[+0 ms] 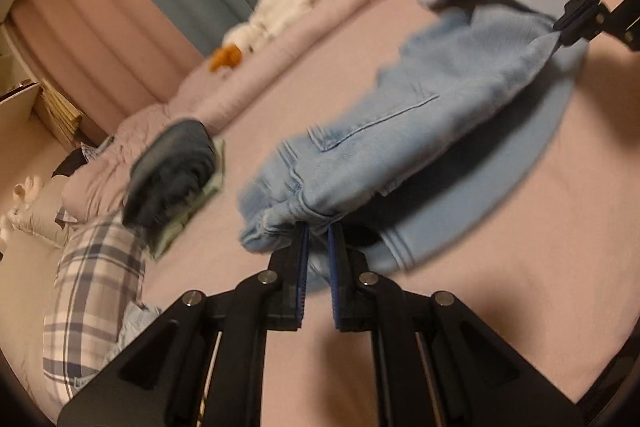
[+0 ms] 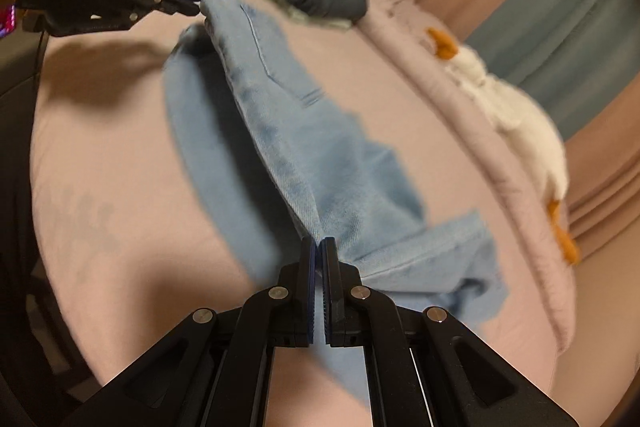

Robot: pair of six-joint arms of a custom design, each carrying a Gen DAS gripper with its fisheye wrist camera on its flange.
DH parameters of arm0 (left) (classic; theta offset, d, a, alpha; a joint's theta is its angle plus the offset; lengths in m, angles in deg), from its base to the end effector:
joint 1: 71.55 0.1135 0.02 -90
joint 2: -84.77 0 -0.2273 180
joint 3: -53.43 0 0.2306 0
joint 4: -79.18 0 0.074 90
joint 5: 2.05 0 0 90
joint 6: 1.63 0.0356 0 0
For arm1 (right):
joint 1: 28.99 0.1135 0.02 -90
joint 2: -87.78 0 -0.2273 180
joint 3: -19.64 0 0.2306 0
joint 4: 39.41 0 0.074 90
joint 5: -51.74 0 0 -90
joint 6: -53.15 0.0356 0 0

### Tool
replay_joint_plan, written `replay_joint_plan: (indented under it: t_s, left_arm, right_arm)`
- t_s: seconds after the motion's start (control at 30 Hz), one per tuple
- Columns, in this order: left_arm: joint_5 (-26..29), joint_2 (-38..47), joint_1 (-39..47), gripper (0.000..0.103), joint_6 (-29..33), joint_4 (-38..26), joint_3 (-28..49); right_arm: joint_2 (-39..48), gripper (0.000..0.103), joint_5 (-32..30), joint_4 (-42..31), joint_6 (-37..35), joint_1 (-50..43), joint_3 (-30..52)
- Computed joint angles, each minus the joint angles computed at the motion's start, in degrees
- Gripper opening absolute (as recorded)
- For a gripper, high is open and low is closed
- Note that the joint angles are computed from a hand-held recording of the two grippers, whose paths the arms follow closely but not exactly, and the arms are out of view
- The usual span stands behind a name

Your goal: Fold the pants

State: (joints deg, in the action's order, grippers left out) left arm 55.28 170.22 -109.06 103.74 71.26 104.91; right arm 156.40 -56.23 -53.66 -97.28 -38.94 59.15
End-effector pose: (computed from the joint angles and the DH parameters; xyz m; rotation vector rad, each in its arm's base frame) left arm 0.2264 -0.1495 0.1418 0.7164 2.0820 0.4408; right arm 0.2157 -0.0267 0.1389 -1.1188 2.0068 -0.2733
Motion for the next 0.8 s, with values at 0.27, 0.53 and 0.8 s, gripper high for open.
replay_joint_plan:
  t_s: [0.27,0.53,0.8]
  left_arm:
    - [2.48,3.51,1.48,0.011,-4.94,-2.69,0.76]
    - [16.25,-6.72,2.9,0.031,-19.76,-11.53,5.07]
    - [16.02,20.49,-0.95,0.036,-29.05,-16.72,29.76]
  right_arm:
    - [11.37,0.002,4.43,6.6,4.89,3.63,-0.22]
    - [8.19,0.008,-14.0,-17.51,14.77,-5.19,13.89]
    - [27.29,0.008,-4.66,-5.58,29.64,2.87,17.73]
